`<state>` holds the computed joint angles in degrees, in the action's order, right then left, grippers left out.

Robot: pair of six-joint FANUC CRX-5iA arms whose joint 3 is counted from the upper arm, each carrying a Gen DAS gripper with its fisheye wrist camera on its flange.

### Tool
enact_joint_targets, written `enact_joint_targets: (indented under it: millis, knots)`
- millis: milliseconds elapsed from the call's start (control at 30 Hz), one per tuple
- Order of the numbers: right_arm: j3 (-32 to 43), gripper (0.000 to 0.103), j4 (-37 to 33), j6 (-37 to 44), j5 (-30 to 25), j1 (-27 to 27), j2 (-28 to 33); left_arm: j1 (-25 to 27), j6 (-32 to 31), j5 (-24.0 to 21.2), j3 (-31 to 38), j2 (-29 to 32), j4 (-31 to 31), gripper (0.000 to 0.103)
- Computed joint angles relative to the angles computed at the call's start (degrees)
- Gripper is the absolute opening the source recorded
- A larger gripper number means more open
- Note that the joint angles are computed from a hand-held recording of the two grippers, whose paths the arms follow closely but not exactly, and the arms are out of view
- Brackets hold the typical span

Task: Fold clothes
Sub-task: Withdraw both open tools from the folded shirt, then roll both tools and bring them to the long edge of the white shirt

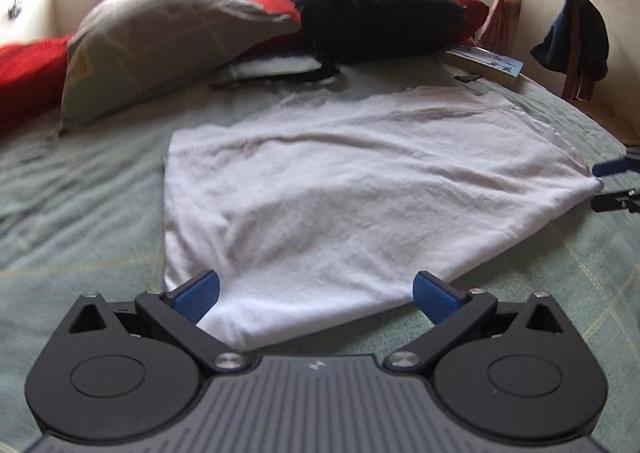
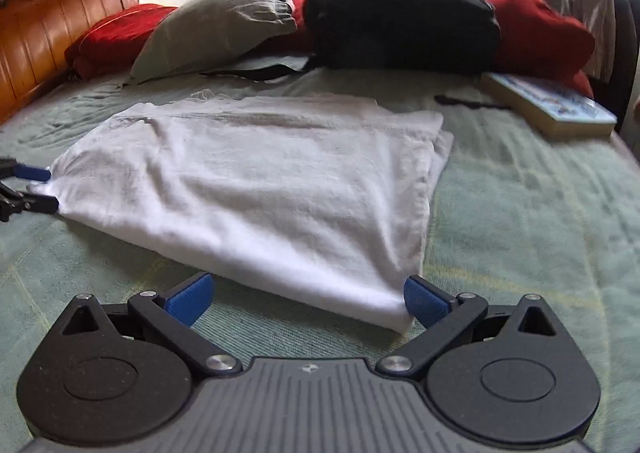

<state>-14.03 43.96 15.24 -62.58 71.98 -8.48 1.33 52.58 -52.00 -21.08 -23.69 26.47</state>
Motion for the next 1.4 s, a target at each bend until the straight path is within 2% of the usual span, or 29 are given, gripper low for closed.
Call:
enact_joint_targets:
  millis: [100,200,333,433,500,567,633,733,800,833,967,1000,1167,1400]
  knots:
    - [2.1,0.103,0.4,3.0,4.1,-1.2,1.6,-0.8,-2.4,0.1,0.1,0.6,3.7,0.102]
    - [4.8,0.103,-2.9,7.4,8.8,-2.7,3.4,-2.3,-4.5,-0.8,-0.4,1.6,6.7,0.102]
    - [6.3,0.103,-9.1,10.0,9.6,-3.7,4.4,-2.4,-2.8,-3.1,-0.9,1.8,4.2,0.102]
    - [1.8,0.103,-8.3,6.5,11.0,-3.3,1.5,-1.1,-2.6,-4.6,-1.3,0.8,2.4,0.102]
    - [1.1,0.103,-8.0,6.9,9.5,-2.3,0.7,-1.1,-2.0,-5.6,-0.1,0.2,0.5,0.102]
    - [2.8,0.103,-8.0,8.1,5.3,-1.0,1.2,-2.1,-2.3,-5.4,1.2,-0.7,-2.3,0.102]
    - [4.5,0.103,-7.2,9.9,1.8,0.1,1.8,-4.6,-3.6,-3.5,2.8,-2.0,-8.3,0.102]
    - [6.3,0.103,-1.5,15.6,-4.4,2.2,3.7,-11.4,-4.2,0.2,5.5,-3.2,-23.4,0.102]
    - [7.2,0.103,3.0,22.3,-9.1,3.2,5.9,-16.6,-4.3,1.9,7.1,-3.4,-33.6,0.102]
    - [7.3,0.103,5.0,25.9,-10.9,3.6,7.0,-18.0,-4.6,2.7,7.1,-3.3,-35.7,0.102]
    - [6.9,0.103,9.0,37.2,-12.0,4.3,10.4,-24.1,-5.0,5.4,7.2,-2.6,-44.2,0.102]
    - [6.6,0.103,9.9,38.8,-11.2,4.3,11.0,-25.5,-5.0,6.0,7.3,-2.2,-46.0,0.102]
    - [7.7,0.103,13.8,44.0,-6.6,3.5,14.7,-29.6,-5.4,9.8,8.4,1.7,-47.5,0.102]
    - [11.2,0.103,15.0,47.6,-3.5,1.1,18.0,-31.1,-6.3,13.8,10.3,6.3,-48.6,0.103]
